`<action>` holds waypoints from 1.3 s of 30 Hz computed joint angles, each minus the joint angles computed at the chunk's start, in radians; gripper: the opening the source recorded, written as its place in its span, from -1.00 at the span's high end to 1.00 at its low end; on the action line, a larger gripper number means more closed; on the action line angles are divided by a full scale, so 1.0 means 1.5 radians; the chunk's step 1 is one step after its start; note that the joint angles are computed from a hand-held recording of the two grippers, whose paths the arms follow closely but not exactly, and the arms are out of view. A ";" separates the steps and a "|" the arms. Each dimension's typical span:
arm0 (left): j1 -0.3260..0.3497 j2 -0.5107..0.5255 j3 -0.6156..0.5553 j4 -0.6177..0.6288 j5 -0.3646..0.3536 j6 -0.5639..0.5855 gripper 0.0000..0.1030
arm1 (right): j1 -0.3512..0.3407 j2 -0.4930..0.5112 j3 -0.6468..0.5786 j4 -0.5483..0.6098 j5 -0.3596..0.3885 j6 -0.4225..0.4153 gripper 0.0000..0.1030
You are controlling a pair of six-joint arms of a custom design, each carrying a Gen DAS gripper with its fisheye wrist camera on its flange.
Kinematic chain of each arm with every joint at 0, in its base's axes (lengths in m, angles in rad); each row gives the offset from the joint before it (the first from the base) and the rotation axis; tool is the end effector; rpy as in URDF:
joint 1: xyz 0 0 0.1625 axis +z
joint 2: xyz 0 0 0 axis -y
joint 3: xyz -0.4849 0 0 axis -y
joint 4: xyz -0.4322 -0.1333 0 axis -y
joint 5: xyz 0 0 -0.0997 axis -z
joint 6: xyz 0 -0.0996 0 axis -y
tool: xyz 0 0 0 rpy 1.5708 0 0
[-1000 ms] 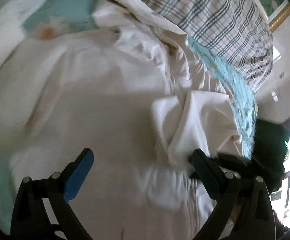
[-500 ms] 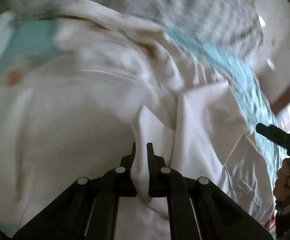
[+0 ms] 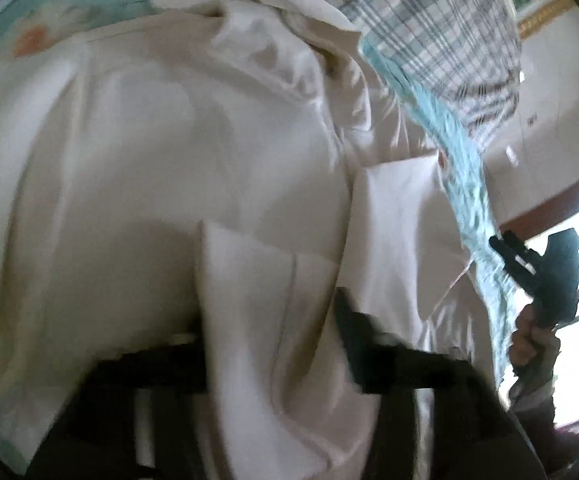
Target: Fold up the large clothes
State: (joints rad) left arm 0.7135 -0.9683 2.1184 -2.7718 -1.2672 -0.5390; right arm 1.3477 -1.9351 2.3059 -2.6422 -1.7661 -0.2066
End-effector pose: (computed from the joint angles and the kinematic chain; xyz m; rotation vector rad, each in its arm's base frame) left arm -0.3134 -0.4870 0.0777 0.4518 2.8866 -0.3443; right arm 0.0294 -0.3853 0.4485 -0.1175 -2.6665 0.8965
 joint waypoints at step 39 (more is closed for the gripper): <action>-0.090 -0.012 0.103 -0.091 0.306 -0.236 0.80 | -0.004 0.136 -0.016 -0.028 -0.156 -0.089 0.28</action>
